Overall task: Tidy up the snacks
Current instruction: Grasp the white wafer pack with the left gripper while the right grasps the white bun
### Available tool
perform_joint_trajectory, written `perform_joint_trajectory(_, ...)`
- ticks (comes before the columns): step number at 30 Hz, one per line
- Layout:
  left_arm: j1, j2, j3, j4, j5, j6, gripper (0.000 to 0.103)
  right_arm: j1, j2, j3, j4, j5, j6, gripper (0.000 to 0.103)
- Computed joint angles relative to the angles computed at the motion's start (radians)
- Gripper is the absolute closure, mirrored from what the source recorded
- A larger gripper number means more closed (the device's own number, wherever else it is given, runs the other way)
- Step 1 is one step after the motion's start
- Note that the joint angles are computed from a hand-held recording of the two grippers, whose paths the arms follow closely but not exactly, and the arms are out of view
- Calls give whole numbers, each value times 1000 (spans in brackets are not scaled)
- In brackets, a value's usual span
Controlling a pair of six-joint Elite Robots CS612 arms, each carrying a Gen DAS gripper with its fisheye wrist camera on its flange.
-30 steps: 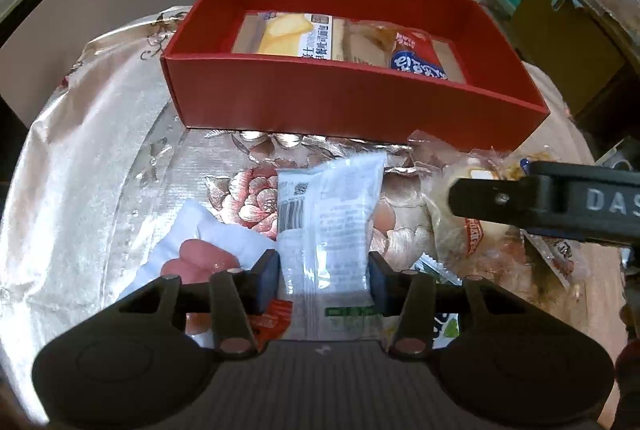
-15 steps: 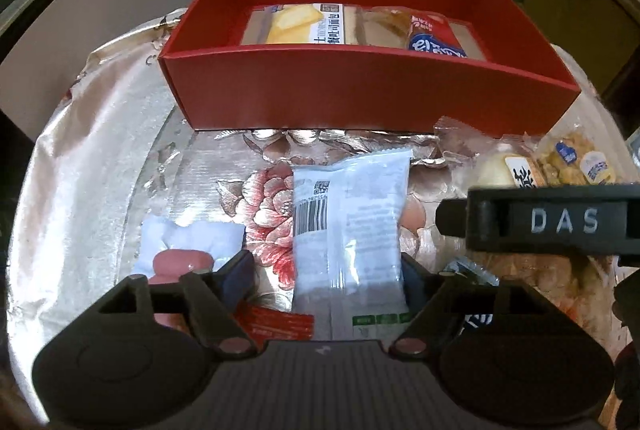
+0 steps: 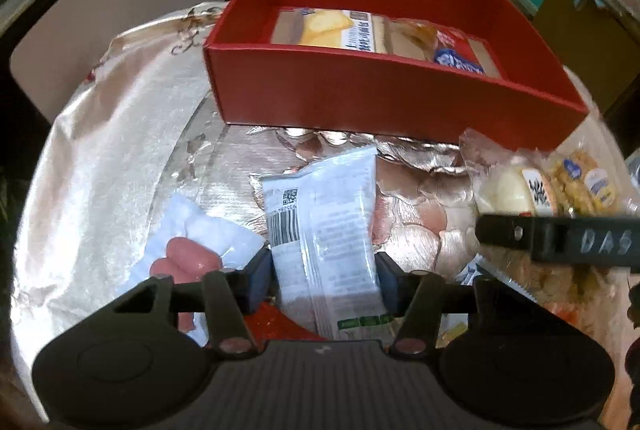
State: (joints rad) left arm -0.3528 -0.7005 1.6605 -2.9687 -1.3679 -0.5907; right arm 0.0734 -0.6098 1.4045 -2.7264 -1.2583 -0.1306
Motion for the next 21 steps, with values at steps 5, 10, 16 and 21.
perform_joint_trajectory(5, -1, 0, -2, 1, 3, -15, 57, 20, -12, 30, -48, -100, -110, 25)
perform_joint_trajectory(10, 2, 0, 1, -25, -8, -36, 62, 16, -24, 40, -50, -92, -115, 32)
perform_joint_trajectory(16, 2, -3, 2, -62, -25, -19, 63, 11, -41, 60, -73, -69, -135, 34)
perform_joint_trajectory(21, 5, -9, 6, -87, -36, -21, 64, -1, -54, 73, -97, -39, -126, 34)
